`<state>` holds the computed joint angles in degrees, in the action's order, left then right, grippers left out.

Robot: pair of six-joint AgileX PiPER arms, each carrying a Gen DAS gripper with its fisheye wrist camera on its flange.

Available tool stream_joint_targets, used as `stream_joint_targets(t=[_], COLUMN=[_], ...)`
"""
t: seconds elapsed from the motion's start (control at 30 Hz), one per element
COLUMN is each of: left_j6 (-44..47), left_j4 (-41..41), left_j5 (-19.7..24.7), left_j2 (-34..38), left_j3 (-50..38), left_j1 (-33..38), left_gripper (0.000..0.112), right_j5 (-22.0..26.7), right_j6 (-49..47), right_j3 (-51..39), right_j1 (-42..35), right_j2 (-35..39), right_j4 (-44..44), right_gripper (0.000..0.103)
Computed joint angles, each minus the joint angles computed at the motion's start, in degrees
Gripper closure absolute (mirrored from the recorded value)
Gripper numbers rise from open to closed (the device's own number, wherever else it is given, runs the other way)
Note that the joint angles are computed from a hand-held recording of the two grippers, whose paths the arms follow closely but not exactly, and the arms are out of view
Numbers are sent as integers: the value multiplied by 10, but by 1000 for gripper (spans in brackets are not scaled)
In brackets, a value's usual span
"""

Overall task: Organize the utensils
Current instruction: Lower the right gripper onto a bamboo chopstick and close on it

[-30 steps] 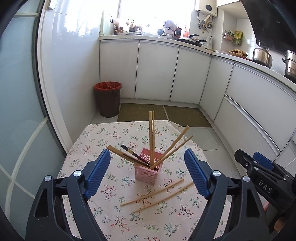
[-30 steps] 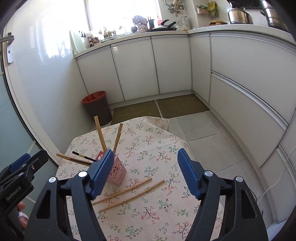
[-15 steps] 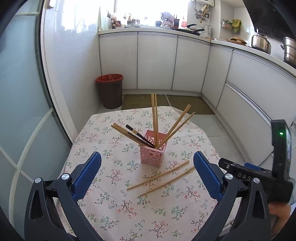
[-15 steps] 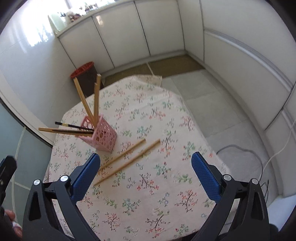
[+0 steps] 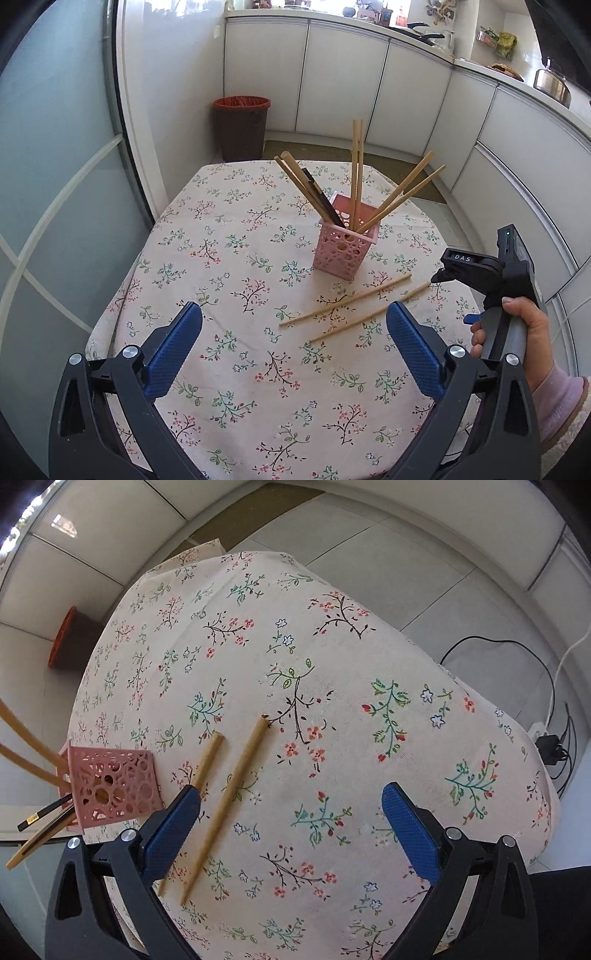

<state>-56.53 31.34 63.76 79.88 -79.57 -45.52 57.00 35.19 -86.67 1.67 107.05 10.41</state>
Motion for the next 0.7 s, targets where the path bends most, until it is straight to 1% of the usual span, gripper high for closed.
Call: stream_joint_targets(t=[0.1,0.13,0.17,0.27,0.33,0.4,0.43,0.47,0.5,0.53,0.57,0.6,0.63,0.7], left_j6=[4,5,7,12,12,13,11,10,13,17,21,29,52,123], left_j4=[-9,-12,-15,-25,-30,-35,-35,-35,-37,-38,-38,-42,-60,-126], left_j5=[-16,-21,-25,-34,-40,-43,-46,-46,-46,-47,-47,-52,-58,-64], left_j2=[-4,-5,-6,-7,-7,-7,-8,-7,-5,-2,1,4,10,32], left_j3=[14,18,22,30,35,38,42,42,40,39,37,35,29,4], left_j1=[10,12,15,25,34,40,42,43,45,47,50,57,70,108], left_gripper=[17,17,17,17,17,17,17,17,17,17,17,17,17,17], right_j5=[23,32,42,56,52,65,70,72,67,59,44,32,9,-5], right_j6=[26,33,34,46,65,90,105,120,126,127,121,111,84,32], right_j3=[-42,-57,-77,-109,-120,-138,-140,-136,-126,-110,-91,-73,-50,-26], right_j1=[10,13,12,23,43,60,67,74,78,79,75,67,52,28], right_j2=[33,46,64,96,105,115,116,113,107,98,87,76,61,46], right_j4=[-27,-33,-38,-53,-89,-127,-146,-167,-181,-190,-188,-181,-154,-110], right_gripper=[13,16,21,24,25,30,40,52,59,71,81,87,90,92])
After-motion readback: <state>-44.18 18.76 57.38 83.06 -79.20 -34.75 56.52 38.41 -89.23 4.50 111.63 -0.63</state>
